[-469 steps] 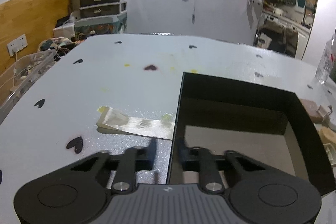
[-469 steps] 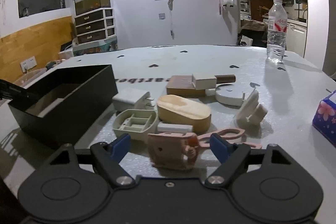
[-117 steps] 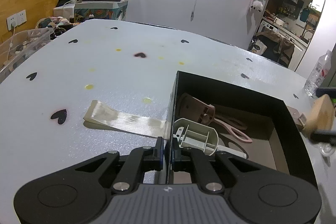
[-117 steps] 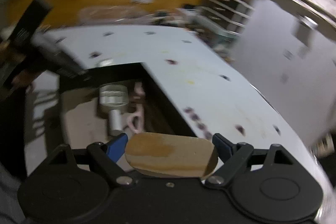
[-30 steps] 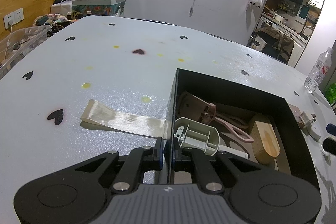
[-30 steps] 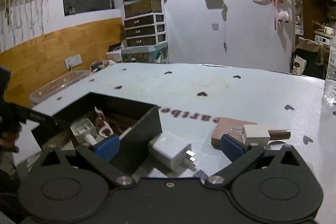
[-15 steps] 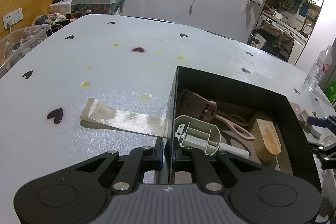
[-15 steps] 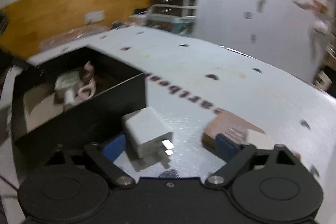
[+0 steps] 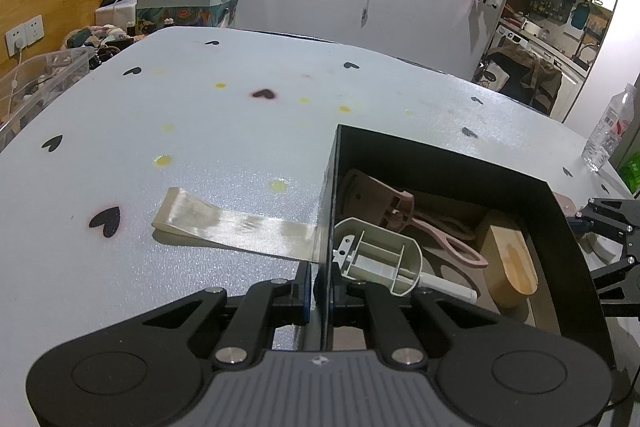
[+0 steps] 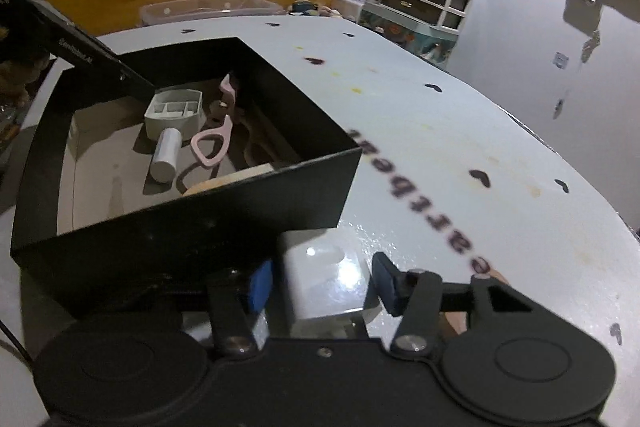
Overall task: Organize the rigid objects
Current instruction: 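Close the right gripper on the white charger, then carry the white charger with the right gripper and release it into the box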
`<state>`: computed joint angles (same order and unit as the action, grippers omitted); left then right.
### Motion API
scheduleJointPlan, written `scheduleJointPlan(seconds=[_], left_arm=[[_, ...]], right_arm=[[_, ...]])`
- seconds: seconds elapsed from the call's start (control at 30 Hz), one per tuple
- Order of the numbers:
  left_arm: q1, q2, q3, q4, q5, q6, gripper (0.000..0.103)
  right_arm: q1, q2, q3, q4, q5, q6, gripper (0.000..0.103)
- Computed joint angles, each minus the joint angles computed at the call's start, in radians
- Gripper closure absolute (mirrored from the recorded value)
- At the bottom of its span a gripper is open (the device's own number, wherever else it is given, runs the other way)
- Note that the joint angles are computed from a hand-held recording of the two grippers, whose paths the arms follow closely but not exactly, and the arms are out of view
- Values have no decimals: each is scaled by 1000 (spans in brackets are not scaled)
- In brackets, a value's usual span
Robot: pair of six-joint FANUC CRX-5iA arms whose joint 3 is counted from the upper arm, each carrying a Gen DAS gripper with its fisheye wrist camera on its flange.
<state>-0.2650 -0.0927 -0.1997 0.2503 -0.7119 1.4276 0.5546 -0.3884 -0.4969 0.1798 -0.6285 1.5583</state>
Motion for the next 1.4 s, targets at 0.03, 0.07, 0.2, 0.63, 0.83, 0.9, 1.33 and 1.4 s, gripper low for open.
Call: scheduleJointPlan(seconds=[0.03,0.07,0.2,0.63,0.83,0.9,1.33,1.4], left_arm=[[-1,0,0,-1,0,1,95],[0,0,0,1,0,0,95],[0,0,0,3,1,-2,95],[12,-9,-20,37,16,-32,95],[12,-17,-26,39,17,-40,95],[13,-21,-29,43,19,-46,95],[14,-39,-50,61,48,-70,97],[12,-40,-50,59,49,-69,97]], right_arm=[[9,-11,-14,22,1,-30,50],[15,-20,-23,35,-2,-56,51],[58,-80,-59,84,-61,-160,51],[27,-54,89,-136,-275,-65,55],[83,-47,67,-14,-288,-213,57],[95,-57,62,24,-287,-250,57],[94,8,245,-150,-214,-28,57],[81,67,310,-243,-250,68,57]])
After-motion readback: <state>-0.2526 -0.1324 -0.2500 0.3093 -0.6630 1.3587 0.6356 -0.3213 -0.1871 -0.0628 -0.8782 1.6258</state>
